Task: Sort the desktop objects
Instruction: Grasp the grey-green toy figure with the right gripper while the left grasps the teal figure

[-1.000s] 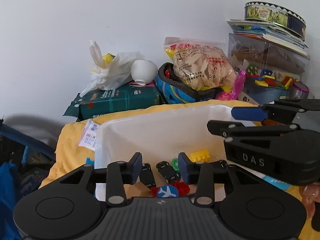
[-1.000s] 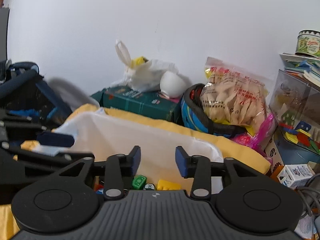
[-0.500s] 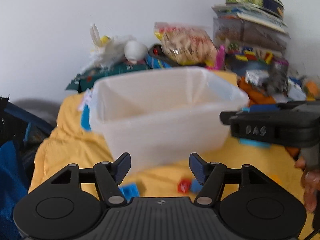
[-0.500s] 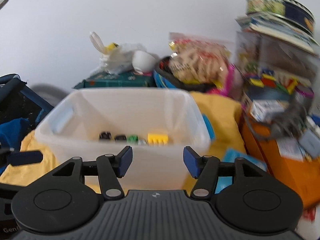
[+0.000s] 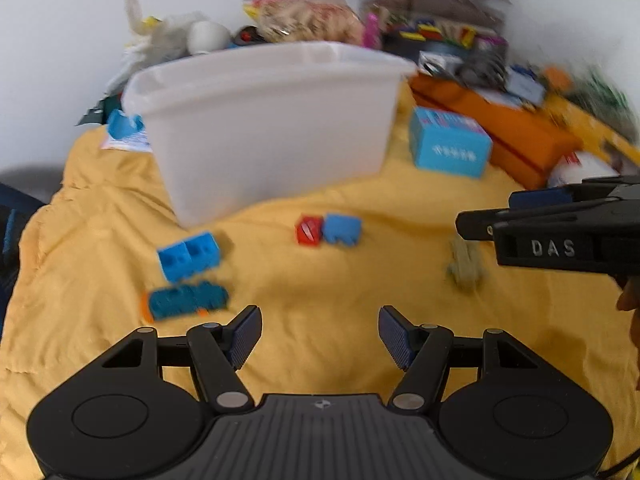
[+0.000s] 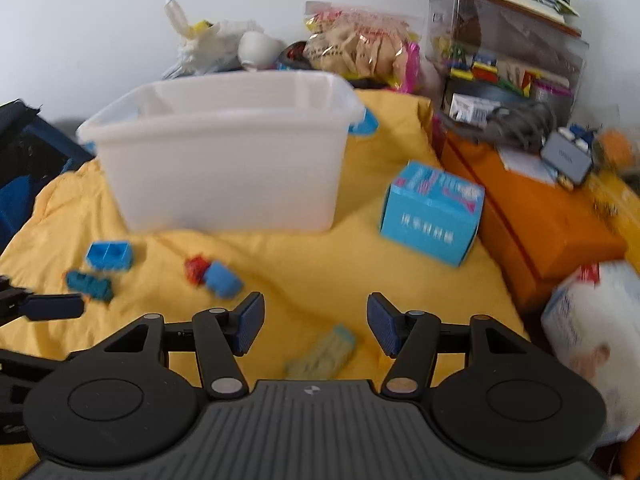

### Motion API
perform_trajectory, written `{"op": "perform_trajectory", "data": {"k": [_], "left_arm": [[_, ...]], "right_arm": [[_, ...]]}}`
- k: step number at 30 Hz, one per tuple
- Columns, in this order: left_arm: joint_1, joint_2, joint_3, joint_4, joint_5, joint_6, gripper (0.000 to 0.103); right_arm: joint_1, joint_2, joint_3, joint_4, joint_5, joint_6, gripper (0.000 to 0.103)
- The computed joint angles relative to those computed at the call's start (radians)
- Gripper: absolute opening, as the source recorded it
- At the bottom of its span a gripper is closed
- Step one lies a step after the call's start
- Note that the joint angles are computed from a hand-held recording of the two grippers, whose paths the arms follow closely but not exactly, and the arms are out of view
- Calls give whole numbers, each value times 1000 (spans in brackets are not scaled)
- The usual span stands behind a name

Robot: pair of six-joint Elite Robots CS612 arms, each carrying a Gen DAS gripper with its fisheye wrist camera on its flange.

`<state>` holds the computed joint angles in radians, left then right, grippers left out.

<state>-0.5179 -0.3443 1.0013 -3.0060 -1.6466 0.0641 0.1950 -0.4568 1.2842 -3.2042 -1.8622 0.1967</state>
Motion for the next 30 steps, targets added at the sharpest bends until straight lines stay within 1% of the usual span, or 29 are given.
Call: {"op": "perform_trajectory", "data": {"k": [1,5,10,13,16,17,19,20,21,23,25,27,28,29,30], "left_arm": [[1,-2,7,2,-11,11,68],[4,-8,29,-3,-46,29,68],[6,-15,47,-19,-49,23,68],[9,-16,48,-32,-21,4,68],[14,-16,41,-32,14,-27,68],[17,-15,37,-38,28,-28,68],[21,-8,21,-41,63,-4,68],[26,-2,5,-30,62,18,68],[31,7,-18,-10,59,51,68],[39,27,-70,49,60,140,68],[44,48,-120,99,63,237,68],[47,66,-162,135,60,328,68],[48,76,-187,164,61,382,66],[50,84,-207,182,56,432,60],[50,93,-228,209,58,471,55]], "right_arm": [[5,-4,14,4,-7,-2,61],[15,-15,56,5,8,3,61],[19,-16,58,21,17,21,59],[17,-3,30,19,-5,27,58],[3,5,2,59,2,91,48],[-5,7,-7,79,15,124,45],[-17,11,-16,109,41,178,40],[-22,14,-22,123,55,191,38],[-29,18,-31,147,77,202,38],[-39,24,-41,161,133,206,38],[-37,33,-60,184,132,175,38],[-35,40,-69,188,131,142,33],[-33,41,-72,187,129,125,31],[-32,40,-70,181,130,107,30],[-29,38,-68,175,127,86,29]]}}
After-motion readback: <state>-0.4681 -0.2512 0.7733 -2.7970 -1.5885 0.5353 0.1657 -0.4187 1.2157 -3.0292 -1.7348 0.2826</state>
